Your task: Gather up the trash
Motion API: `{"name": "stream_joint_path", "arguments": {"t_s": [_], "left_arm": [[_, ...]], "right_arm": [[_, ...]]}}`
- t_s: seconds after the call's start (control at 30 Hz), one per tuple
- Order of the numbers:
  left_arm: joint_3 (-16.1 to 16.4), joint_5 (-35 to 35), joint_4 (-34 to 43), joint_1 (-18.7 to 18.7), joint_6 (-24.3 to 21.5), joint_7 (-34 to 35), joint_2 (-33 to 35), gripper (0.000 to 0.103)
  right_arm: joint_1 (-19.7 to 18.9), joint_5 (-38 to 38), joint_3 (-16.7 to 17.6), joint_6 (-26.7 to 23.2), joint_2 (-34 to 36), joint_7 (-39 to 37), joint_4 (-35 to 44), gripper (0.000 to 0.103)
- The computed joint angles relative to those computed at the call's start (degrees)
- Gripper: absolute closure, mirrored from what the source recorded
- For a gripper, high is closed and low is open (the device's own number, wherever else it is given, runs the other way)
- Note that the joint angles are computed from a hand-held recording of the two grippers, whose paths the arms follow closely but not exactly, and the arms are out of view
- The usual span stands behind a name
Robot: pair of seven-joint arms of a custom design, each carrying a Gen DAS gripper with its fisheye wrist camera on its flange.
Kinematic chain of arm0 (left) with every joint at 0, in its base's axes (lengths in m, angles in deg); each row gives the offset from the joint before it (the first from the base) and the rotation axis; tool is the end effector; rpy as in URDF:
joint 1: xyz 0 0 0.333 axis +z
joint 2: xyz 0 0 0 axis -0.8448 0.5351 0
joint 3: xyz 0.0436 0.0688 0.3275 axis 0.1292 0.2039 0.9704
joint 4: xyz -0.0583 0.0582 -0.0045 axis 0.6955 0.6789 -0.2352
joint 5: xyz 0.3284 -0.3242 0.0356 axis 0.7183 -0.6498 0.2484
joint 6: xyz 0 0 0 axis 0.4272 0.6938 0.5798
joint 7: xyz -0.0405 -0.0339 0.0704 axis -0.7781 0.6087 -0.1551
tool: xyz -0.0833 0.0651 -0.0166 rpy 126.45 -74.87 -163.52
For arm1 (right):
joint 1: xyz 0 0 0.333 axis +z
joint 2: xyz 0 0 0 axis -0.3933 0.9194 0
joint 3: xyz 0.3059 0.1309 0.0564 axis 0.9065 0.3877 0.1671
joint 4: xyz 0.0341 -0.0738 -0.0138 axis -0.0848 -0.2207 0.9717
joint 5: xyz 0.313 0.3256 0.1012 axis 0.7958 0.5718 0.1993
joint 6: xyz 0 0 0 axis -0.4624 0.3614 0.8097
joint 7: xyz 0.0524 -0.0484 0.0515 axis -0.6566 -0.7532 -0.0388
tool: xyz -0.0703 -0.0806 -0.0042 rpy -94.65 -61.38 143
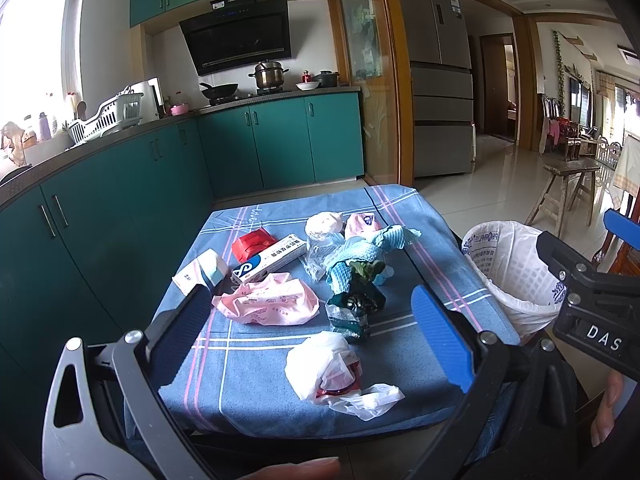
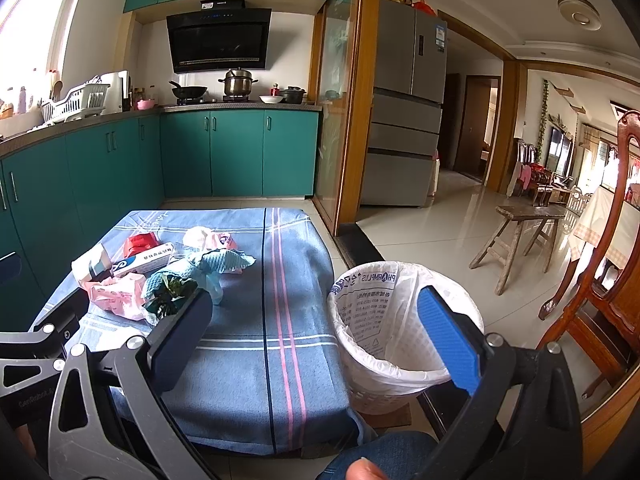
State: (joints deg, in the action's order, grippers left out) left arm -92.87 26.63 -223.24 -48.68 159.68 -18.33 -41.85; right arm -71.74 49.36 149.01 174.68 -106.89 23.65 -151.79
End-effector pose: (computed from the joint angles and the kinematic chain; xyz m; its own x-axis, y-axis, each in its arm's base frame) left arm 0.4691 -0.1201 0.4757 0.1759 -0.9763 -0.1264 -0.4824 0.0264 -0.8756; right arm 0.5195 0.2205 0.4748 0.0989 -0.9928 0.0675 -0.4155 -0.1028 -0.9038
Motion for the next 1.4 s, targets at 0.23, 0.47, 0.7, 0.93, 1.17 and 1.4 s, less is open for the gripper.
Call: {"name": "stream_joint_path", "arguments": {"t_s": [0.23,0.47,0.7,0.93,1.17,1.4], "left_arm": [[0.03,0.07,0.03,-0.04,-0.05,-0.08,0.04,0.003],[0.14,-0.06,-0.01,-0.13,-0.08,0.07,0.02,0.003],[0.10,0.05,-0.12,0.02,0.08,0.02,0.00,0.003],[0.04,0.68,-0.13,0.16,0.21,-0.50,0.23,0.003],[0.36,1.11,-0.18,-0.23,0.01,-0.87,0.35,0.003],[0.68,1.49,-0.48,-0.36,-0.36,-1.65,0.59,0.003]], "right_arm": [[-0.40,-0.11,0.43,-0.01,-0.08,0.29,0.02,0.003],[-0.32,-0.20,0.36,0.09,0.05,0.31,-0.04,0.003],[-0.23,-0.18,0.30,0.00,0.06,0.36,-0.07,0.003],[-0.20,-0.19,0.20,-0.09,0.12,0.33,-0.05,0.003],[-2.01,-0.23,2.27,0.39,-0.02,0.94,0.16,0.003],[-0.67,-0.38,0.95,0.13,0.05,0.67,-0.08,0.003]]}}
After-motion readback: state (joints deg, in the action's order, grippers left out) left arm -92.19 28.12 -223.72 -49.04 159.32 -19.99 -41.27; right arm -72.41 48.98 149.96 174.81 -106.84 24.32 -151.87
